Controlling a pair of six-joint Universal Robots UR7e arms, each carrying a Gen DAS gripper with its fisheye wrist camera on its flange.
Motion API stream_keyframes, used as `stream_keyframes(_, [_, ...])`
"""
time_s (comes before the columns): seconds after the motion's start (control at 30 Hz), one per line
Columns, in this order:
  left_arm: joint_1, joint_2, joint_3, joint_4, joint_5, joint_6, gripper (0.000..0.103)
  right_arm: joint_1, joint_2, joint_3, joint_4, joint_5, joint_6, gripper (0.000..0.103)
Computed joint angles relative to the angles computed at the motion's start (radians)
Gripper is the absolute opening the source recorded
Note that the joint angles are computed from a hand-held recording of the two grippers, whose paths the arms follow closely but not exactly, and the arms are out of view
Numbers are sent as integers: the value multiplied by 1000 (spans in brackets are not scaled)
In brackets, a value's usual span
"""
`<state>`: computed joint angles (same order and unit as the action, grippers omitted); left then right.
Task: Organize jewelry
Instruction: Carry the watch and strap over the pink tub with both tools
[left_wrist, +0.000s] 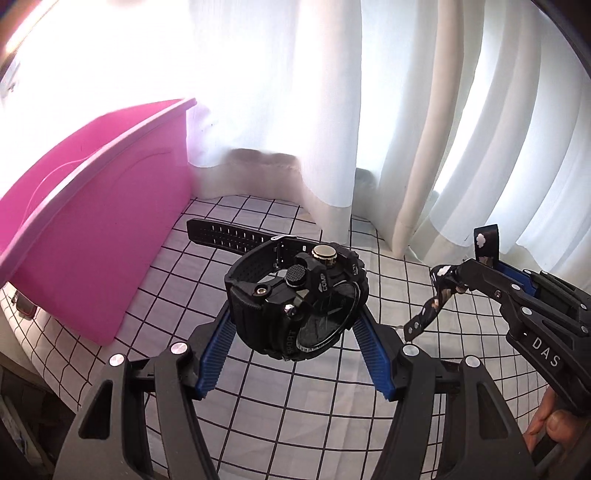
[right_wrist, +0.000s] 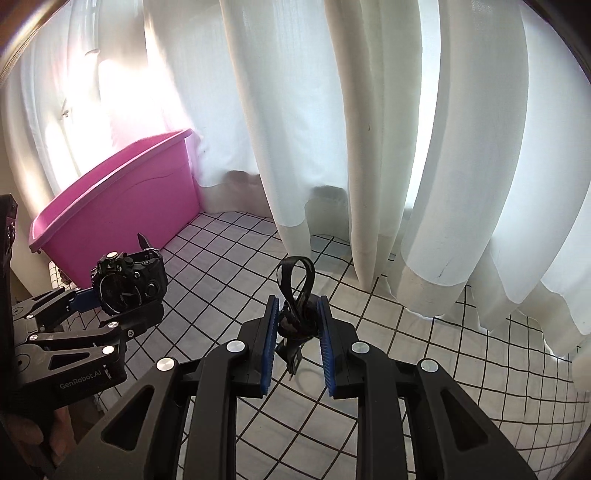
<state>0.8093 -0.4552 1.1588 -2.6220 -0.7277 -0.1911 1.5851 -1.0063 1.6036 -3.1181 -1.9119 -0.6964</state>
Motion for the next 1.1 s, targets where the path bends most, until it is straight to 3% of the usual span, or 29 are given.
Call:
stream_keyframes(0.27, [-62,-71,51,-19,58,-41,62,51,-63,18,40,59,-57,21])
stream_keyframes(0.5, [-73,-129,62,-44,113,-38,62,112,-39,-59,102,125,-67,21])
stream_keyframes(0.77, [-32,-170,-4,-110,165,112,62,208,95,-242,176,175,-43,21])
stream_keyframes(0.97, [31,-184,-91,-132,164,251,62,270,259,-452,254,188,-8,21])
stream_keyframes(1.1, [75,-190,-149,-96,141,276,62,297,377,-621,338,174,10,21])
